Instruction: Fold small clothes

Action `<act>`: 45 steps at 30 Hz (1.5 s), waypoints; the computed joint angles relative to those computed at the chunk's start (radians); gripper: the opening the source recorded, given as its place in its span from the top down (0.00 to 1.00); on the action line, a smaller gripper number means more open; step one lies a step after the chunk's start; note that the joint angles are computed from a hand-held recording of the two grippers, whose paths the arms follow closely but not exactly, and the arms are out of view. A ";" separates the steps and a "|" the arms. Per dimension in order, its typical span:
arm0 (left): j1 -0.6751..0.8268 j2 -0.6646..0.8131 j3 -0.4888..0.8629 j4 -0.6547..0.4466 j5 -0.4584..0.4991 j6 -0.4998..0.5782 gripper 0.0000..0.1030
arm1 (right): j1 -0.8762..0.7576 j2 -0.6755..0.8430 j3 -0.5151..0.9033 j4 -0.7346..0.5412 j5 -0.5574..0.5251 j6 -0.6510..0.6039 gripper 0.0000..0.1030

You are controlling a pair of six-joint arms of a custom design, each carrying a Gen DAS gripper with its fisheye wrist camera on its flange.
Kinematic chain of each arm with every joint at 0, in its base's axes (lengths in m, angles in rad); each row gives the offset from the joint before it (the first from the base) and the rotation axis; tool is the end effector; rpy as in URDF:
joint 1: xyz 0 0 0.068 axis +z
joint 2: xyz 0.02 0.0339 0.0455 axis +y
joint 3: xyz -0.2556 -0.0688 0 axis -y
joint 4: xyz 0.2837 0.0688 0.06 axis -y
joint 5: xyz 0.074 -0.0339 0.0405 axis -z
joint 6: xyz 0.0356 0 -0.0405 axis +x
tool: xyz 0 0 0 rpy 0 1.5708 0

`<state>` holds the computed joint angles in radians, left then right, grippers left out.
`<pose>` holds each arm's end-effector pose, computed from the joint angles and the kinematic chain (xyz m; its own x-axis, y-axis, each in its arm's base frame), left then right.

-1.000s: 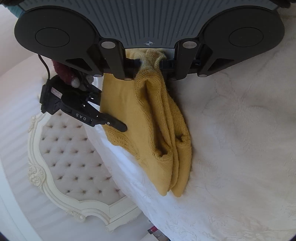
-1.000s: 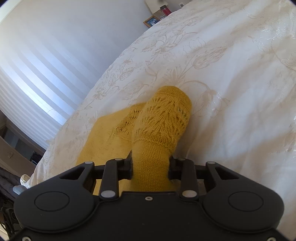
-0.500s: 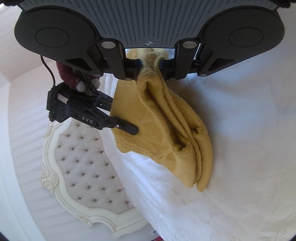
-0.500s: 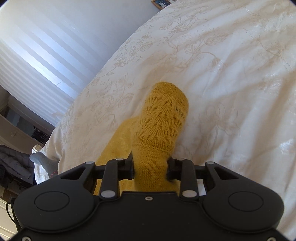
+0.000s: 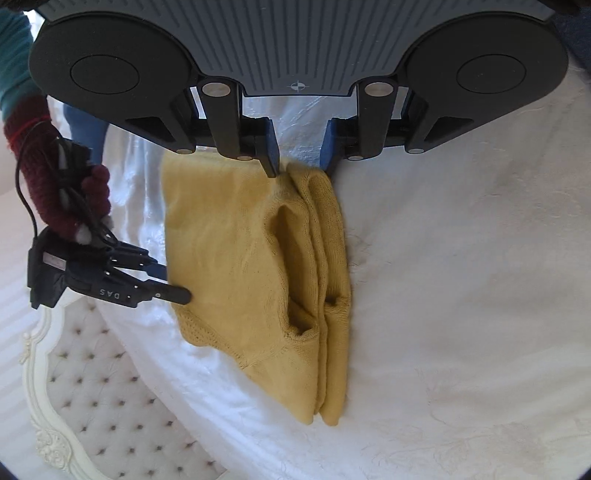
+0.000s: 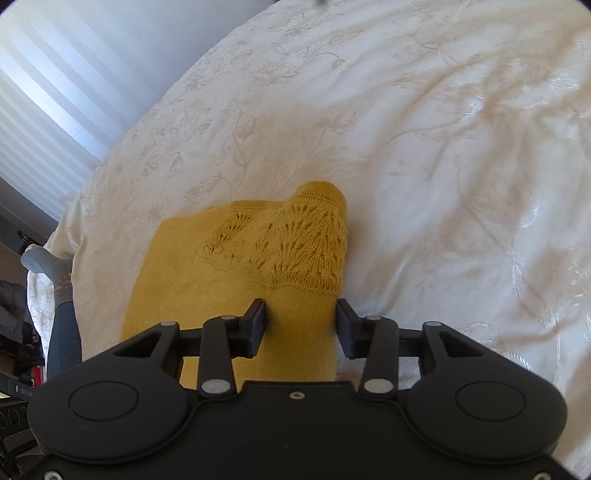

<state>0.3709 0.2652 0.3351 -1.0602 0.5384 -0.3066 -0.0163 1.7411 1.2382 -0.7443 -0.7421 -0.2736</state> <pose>0.1087 0.0227 0.1727 -0.7282 -0.5612 -0.3934 -0.2820 0.7685 -0.5743 0.3730 0.0180 0.1862 -0.8579 -0.1852 -0.4793 -0.4515 0.7171 0.5310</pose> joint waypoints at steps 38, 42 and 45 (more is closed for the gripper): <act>-0.102 0.281 0.030 0.530 -0.305 -0.100 0.90 | -0.143 -0.342 -0.608 0.723 -0.232 0.013 0.38; -0.061 0.286 0.019 0.522 -0.293 -0.059 0.91 | -0.126 -0.357 -0.617 0.768 -0.247 0.047 0.37; -0.021 0.353 0.011 0.575 -0.239 -0.073 0.91 | -0.082 -0.352 -0.572 0.735 -0.262 0.026 0.42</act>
